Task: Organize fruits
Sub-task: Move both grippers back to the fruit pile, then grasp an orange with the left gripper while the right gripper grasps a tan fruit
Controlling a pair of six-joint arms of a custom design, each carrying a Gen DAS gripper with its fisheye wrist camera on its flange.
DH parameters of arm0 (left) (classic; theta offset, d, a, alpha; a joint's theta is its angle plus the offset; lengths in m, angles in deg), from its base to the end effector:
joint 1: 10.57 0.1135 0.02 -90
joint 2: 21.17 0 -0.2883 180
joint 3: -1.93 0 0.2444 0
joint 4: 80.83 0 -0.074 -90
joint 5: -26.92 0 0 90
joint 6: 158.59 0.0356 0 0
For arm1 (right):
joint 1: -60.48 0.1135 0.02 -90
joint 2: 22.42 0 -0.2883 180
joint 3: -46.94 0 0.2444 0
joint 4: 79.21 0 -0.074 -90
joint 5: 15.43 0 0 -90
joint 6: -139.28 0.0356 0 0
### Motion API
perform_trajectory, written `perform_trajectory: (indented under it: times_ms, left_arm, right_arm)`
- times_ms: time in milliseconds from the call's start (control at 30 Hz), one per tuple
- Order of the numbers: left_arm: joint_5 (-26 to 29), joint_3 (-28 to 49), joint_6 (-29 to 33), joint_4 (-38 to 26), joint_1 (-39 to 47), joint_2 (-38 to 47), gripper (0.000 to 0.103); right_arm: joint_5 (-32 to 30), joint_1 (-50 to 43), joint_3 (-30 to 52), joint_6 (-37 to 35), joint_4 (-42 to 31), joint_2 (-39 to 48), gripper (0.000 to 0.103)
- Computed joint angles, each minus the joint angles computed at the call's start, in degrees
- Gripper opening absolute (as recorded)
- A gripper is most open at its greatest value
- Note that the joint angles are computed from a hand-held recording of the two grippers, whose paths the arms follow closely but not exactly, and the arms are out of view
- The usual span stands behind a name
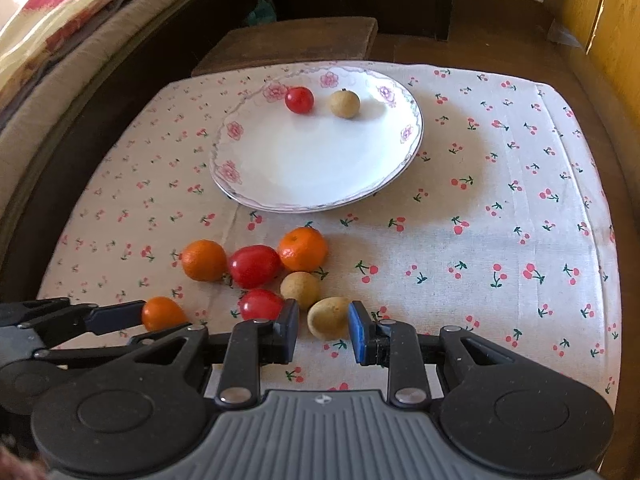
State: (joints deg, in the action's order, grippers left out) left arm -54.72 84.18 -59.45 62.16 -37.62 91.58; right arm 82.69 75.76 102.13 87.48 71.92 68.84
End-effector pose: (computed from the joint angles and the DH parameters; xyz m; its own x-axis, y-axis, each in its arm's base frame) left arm 0.3395 -0.1792 0.1544 -0.7331 0.5508 -0.3990 0.6238 0.7782 -0.0719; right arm 0.2619 0.0663 0.1589 -0.8124 0.4127 -0.4120 0.3807 0.9105 0.1614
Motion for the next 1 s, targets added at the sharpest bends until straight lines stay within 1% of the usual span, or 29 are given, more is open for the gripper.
perform_trajectory:
  times_ms: [200, 267, 467, 500, 533, 667, 867, 900, 933, 1000]
  left_arm:
    - [0.4, 0.6, -0.2, -0.1, 0.1, 1.0, 0.053]
    - [0.5, 1.0, -0.4, -0.3, 0.3, 1.3, 0.052]
    - [0.4, 1.2, -0.6, -0.6, 0.6, 1.6, 0.049]
    - [0.6, 1.2, -0.6, -0.7, 0.7, 1.7, 0.046]
    - [0.8, 1.3, -0.7, -0.7, 0.9, 1.8, 0.046]
    - [1.3, 1.4, -1.0, -0.8, 1.4, 1.6, 0.045]
    - [0.7, 1.0, -1.0, 0.0, 0.9, 1.2, 0.053]
    - [0.4, 1.1, -1.1, 0.1, 0.8, 1.3, 0.058]
    - [0.4, 1.3, -1.2, 0.1, 0.7, 1.6, 0.059]
    - [0.1, 1.6, -1.5, 0.0, 0.6, 2.1, 0.059]
  right_arm:
    - [0.2, -0.3, 0.5, -0.5, 0.3, 2.3, 0.028]
    - [1.2, 0.5, 1.2, -0.9, -0.2, 2.8, 0.028]
    - [1.7, 1.6, 2.3, -2.5, -1.3, 3.9, 0.028]
    - [1.9, 1.7, 2.3, -2.7, -1.4, 3.8, 0.028]
    - [1.9, 1.8, 2.2, -2.9, -1.5, 3.7, 0.028]
    - [1.5, 1.5, 1.9, -3.2, -1.7, 3.1, 0.028]
    - [1.5, 1.5, 1.8, -3.4, -1.9, 2.7, 0.028]
    - [1.4, 1.4, 1.7, -3.4, -1.9, 2.7, 0.028]
    - [1.3, 1.4, 1.6, -3.4, -1.8, 2.6, 0.028]
    - [1.0, 1.1, 1.5, -3.3, -1.5, 2.5, 0.028]
